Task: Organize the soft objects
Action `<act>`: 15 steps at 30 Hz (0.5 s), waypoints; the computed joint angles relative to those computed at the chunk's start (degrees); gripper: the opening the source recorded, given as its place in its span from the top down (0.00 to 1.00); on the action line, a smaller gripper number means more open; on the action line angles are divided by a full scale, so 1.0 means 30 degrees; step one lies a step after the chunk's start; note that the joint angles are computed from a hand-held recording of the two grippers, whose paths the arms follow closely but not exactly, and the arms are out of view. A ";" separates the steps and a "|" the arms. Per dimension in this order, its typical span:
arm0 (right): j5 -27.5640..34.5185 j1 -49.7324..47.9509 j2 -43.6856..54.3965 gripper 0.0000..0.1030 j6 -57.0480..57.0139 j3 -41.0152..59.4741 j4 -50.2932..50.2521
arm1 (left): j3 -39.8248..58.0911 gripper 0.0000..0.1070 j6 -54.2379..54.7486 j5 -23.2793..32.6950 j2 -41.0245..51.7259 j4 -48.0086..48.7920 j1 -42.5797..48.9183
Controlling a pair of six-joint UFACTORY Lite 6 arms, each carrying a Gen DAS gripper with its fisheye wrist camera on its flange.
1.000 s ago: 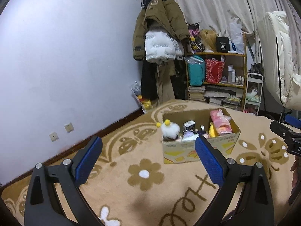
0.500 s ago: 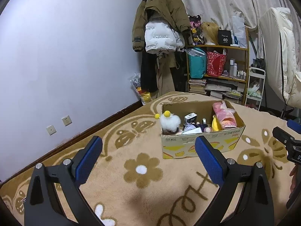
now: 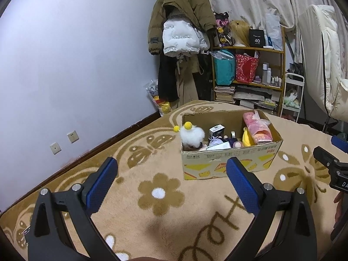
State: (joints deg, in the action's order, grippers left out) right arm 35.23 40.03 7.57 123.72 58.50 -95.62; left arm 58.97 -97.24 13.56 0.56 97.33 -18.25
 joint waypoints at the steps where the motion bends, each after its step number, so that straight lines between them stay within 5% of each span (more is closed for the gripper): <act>1: -0.0014 -0.0024 -0.0012 0.00 0.0081 -0.0062 -0.0048 | -0.0027 0.07 -0.0165 0.0098 0.0012 0.0165 -0.0053; 15: 0.0370 0.0102 -0.0114 0.00 0.0498 -0.0264 -0.0049 | -0.0079 0.07 0.0206 -0.0131 -0.0033 -0.0126 0.0042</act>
State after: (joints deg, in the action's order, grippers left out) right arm 36.34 40.33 7.23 125.21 57.71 -95.77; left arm 58.73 -96.62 13.17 0.46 96.96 -18.12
